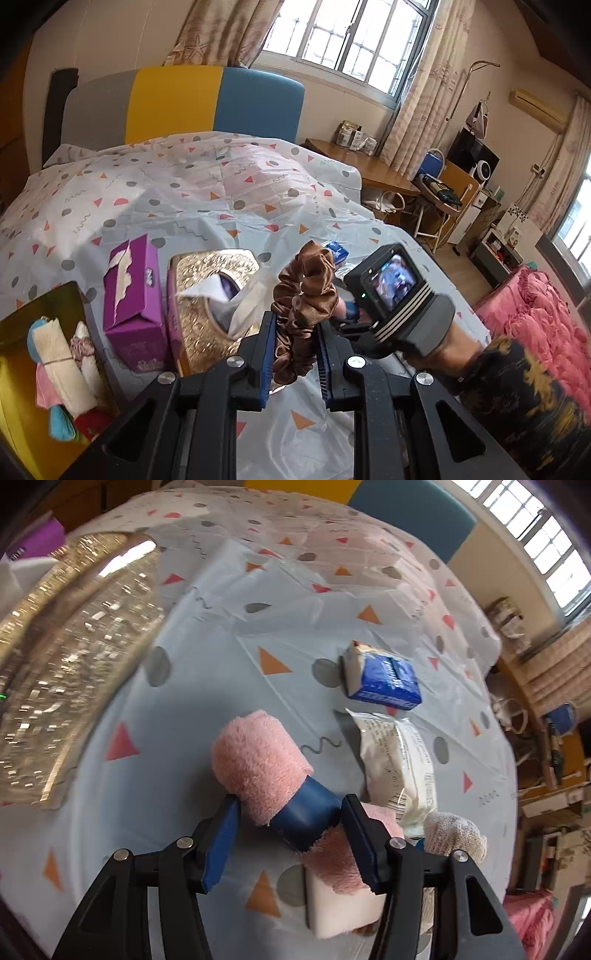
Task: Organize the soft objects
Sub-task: 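Carry the scrunchie into the gold tray with left tool while right tool holds sock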
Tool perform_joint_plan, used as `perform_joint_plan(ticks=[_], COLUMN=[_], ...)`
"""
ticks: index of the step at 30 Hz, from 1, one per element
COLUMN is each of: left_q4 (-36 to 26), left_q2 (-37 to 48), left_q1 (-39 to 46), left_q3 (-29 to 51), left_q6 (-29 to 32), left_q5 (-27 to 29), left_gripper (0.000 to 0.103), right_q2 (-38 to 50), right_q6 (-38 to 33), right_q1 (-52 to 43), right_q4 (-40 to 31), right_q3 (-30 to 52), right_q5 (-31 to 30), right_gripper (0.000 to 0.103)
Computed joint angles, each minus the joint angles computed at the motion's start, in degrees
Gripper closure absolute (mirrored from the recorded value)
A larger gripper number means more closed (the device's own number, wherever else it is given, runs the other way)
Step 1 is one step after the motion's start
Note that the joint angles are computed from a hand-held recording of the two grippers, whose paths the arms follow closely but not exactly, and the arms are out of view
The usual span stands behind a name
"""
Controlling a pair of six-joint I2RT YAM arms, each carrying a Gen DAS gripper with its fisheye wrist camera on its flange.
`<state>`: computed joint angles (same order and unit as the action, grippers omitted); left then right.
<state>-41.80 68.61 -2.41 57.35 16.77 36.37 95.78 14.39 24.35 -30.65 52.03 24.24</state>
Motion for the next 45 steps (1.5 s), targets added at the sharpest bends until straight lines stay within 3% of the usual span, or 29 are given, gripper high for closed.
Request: perform_joint_plan(ticks=[3, 10, 17, 23, 27, 31, 35, 38, 45], left_q4=[0.87, 3.72, 5.22, 4.88, 5.52, 6.27, 4.76, 5.9, 14.17], left_q2=[3.26, 13.6, 18.46, 27.66, 35.08, 41.03, 45.61, 46.14, 40.26], left_q1=[-3.44, -4.63, 9.81, 26.0, 33.85, 36.35, 36.32, 35.89, 37.09], left_q3=[4.32, 14.44, 16.84, 19.78, 21.78, 23.99, 26.42, 25.81, 17.12], left_q6=[-3.06, -9.36, -5.9, -0.94, 1.12, 2.93, 2.77, 1.06, -0.66], left_q5=[-1.26, -4.73, -3.1, -3.05, -5.84, -10.12, -10.94, -10.96, -12.77], left_gripper=[0.082, 0.082, 0.082, 0.082, 0.082, 0.082, 0.071, 0.044, 0.032], right_q2=[-1.83, -2.07, -0.11, 1.46, 1.95, 2.03, 2.07, 2.31, 2.38], right_q6=[2.04, 2.78, 2.11, 1.8, 2.09, 2.7, 2.78, 2.84, 2.0], right_q1=[-1.2, -3.27, -0.15, 1.3, 1.79, 1.94, 1.97, 2.11, 2.5], right_q4=[5.32, 11.43, 10.61, 10.29, 9.98, 9.67, 9.51, 9.4, 10.27], right_q3=[-3.31, -5.53, -4.64, -3.93, -3.62, -3.45, -3.35, -3.16, -3.61], right_q5=[-0.24, -1.91, 1.92, 5.06, 5.97, 6.04, 6.06, 6.34, 7.07], right_gripper=[0.057, 0.055, 0.051, 0.053, 0.053, 0.053, 0.053, 0.053, 0.055])
